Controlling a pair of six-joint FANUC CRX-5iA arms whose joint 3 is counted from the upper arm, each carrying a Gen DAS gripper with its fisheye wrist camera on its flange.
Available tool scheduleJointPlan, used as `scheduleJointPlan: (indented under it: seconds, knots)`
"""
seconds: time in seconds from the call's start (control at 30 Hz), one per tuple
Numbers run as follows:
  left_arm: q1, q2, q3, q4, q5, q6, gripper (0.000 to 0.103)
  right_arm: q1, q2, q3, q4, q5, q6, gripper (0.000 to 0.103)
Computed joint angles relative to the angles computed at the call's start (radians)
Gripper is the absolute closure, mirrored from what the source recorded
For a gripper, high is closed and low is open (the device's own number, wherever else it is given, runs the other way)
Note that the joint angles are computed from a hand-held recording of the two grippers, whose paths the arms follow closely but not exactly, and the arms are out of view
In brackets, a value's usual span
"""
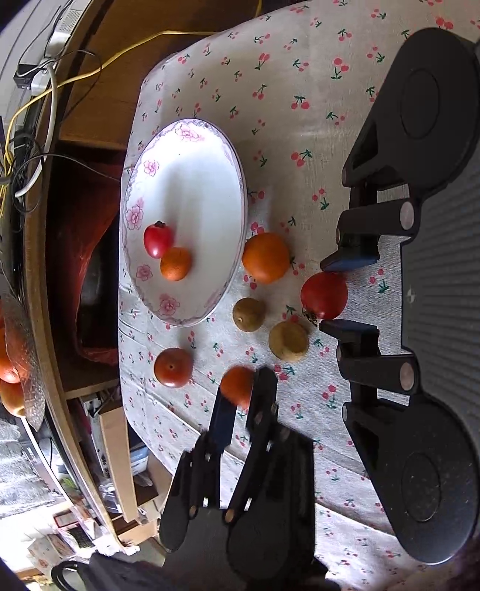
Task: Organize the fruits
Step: 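Grasp the large orange with the left tool while the right tool grasps a red tomato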
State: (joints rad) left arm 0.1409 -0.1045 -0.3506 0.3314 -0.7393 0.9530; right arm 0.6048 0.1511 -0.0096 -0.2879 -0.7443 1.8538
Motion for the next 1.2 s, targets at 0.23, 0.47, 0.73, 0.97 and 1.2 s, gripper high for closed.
scheduleJointPlan:
  seconds: [0.23,0.47,0.73,0.97,1.2]
  knots:
    - [-0.008,-0.023,-0.033,-0.021,0.03,-0.05,0.057,0.009,0.012,0.003,0.019,0.018,-0.006,0.076]
    - [-0.011,-0.021,-0.039,-0.023,0.058,-0.033,0.051,0.012,0.011,-0.004,0.016,0.033,-0.001,0.065]
    - [-0.037,0.002,-0.027,-0.032,0.092,-0.02,0.05,0.018,0.02,-0.006,0.023,0.071,-0.006,0.064]
    - [-0.028,-0.006,-0.028,-0.03,0.063,-0.013,0.051,0.032,0.022,-0.009,0.048,0.085,-0.003,0.076]
    - [-0.032,-0.005,-0.019,-0.028,0.04,-0.01,0.061,0.033,0.023,-0.008,0.057,0.079,-0.027,0.079]
